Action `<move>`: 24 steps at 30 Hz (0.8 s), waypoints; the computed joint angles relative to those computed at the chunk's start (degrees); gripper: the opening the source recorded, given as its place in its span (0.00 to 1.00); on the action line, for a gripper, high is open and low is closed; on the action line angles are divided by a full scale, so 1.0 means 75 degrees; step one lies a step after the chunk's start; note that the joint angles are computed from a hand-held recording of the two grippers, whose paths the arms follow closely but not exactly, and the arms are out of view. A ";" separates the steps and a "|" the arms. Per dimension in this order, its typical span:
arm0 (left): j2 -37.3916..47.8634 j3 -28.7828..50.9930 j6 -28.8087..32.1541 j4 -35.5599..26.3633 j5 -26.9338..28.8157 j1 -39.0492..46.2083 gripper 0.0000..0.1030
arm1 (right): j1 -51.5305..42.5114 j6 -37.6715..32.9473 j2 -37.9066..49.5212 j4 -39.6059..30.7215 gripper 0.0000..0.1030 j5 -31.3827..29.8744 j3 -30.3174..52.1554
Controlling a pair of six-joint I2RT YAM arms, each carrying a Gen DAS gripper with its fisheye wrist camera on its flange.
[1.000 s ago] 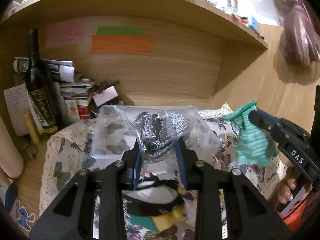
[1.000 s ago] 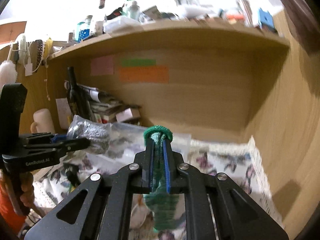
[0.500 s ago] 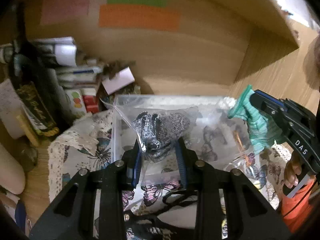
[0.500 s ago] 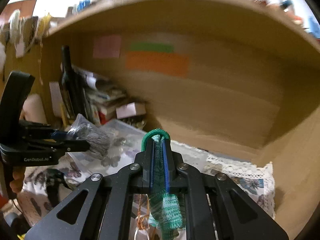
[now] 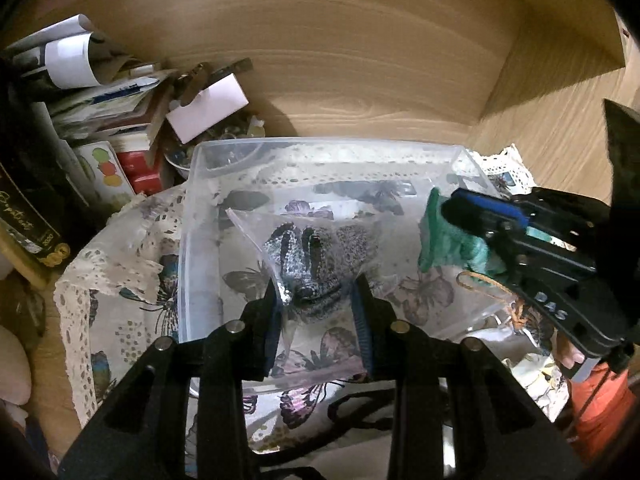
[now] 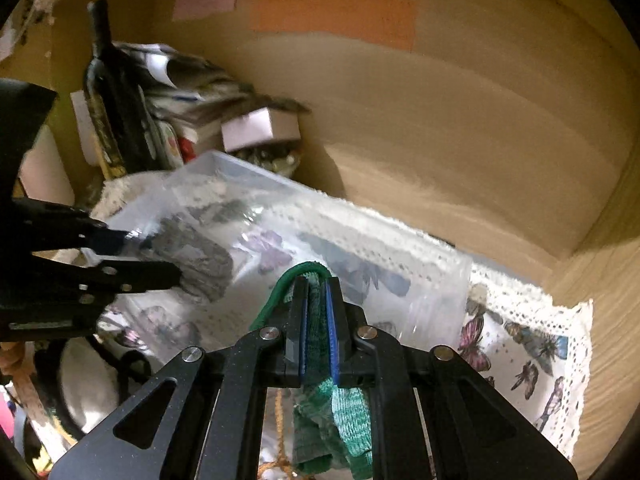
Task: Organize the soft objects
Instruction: 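Lower both held items into the clear box and open both tools, then lift both open tools out of the clear box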
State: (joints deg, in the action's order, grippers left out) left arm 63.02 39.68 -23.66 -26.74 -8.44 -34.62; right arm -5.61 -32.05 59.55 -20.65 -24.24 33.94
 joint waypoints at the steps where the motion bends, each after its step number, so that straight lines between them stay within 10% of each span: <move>1: -0.0025 -0.0016 0.0000 0.0012 -0.0007 -0.0029 0.31 | 0.0033 -0.0015 0.0203 0.0014 0.07 0.0102 0.0045; 9: -0.0314 0.0035 -0.0121 -0.0181 -0.0185 -0.0109 0.57 | 0.0268 -0.0051 0.0819 -0.0007 0.09 0.0594 0.0115; 13: -0.0853 0.0071 -0.0255 -0.0486 -0.0631 -0.0403 0.63 | -0.0174 -0.0075 0.0207 -0.0389 0.26 0.0106 0.0162; 19: -0.1969 0.0084 -0.0906 -0.1262 -0.2342 -0.1610 0.96 | -0.1520 -0.0461 -0.1471 -0.1462 0.56 -0.1458 0.0265; 24: -0.2704 0.0057 -0.1991 -0.2405 -0.4033 -0.3198 1.00 | -0.3167 -0.1276 -0.2460 -0.2623 0.71 -0.3101 0.0281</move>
